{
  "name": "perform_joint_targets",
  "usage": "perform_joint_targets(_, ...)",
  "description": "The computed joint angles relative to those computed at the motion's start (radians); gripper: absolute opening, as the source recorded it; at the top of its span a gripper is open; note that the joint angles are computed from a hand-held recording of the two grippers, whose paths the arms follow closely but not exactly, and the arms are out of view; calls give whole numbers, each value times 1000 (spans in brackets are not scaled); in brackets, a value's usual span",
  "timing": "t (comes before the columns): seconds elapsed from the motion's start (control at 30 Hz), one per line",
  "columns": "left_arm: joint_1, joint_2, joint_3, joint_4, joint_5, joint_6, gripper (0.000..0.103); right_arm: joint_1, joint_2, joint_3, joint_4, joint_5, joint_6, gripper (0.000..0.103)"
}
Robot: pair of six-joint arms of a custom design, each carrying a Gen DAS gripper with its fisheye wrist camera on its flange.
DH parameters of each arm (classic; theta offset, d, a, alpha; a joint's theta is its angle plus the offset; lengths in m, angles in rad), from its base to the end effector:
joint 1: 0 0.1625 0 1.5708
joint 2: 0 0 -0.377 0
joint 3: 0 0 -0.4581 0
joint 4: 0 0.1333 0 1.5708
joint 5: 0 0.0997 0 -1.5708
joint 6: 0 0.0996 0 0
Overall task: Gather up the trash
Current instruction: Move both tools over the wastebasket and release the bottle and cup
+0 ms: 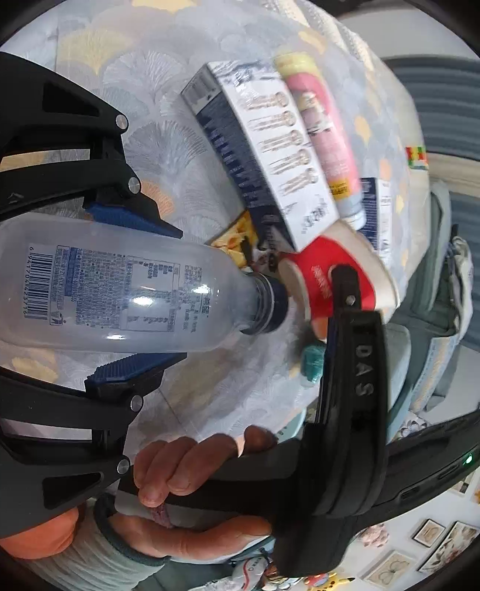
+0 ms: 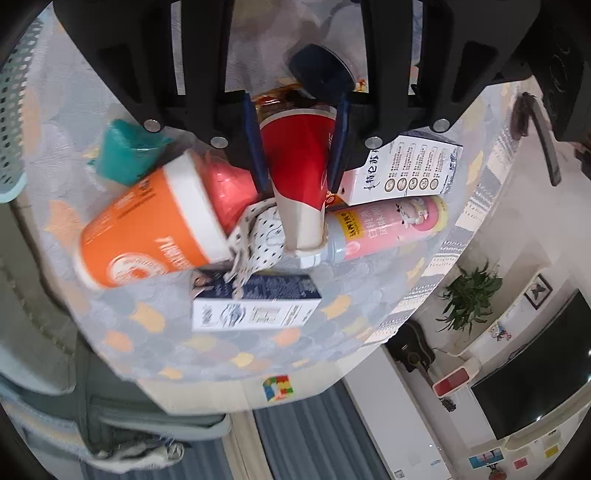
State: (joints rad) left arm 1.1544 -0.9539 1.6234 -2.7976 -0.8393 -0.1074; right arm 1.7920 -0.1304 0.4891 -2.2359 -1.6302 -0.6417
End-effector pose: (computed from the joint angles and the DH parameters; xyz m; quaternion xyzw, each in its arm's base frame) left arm -0.1008 -0.7220 0.1755 0.0410 0.9023 -0.3371 0.2656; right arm 0.3278 -0.8772 -0.0140 0.4090 -0.8992 0.1430 0.0605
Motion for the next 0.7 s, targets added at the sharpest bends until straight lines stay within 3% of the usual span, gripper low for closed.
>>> perform_joint_targets(0.17, -32, -10, 14, -114, -21, 66, 53, -12, -174, 234, -187, 51, 8, 29)
perform_joint_targets(0.37, -77, 39, -64, -140, -32, 141, 53, -44, -341, 413, -394, 55, 33, 29)
perform_joint_targets(0.5, -100, 126, -196, -118, -51, 209, 53, -76, -421, 486, -540, 14, 53, 29)
perform_joint_targets(0.7, -111, 306, -466, -31, -138, 279, 53, -133, -456, 486, -627, -90, 129, 29)
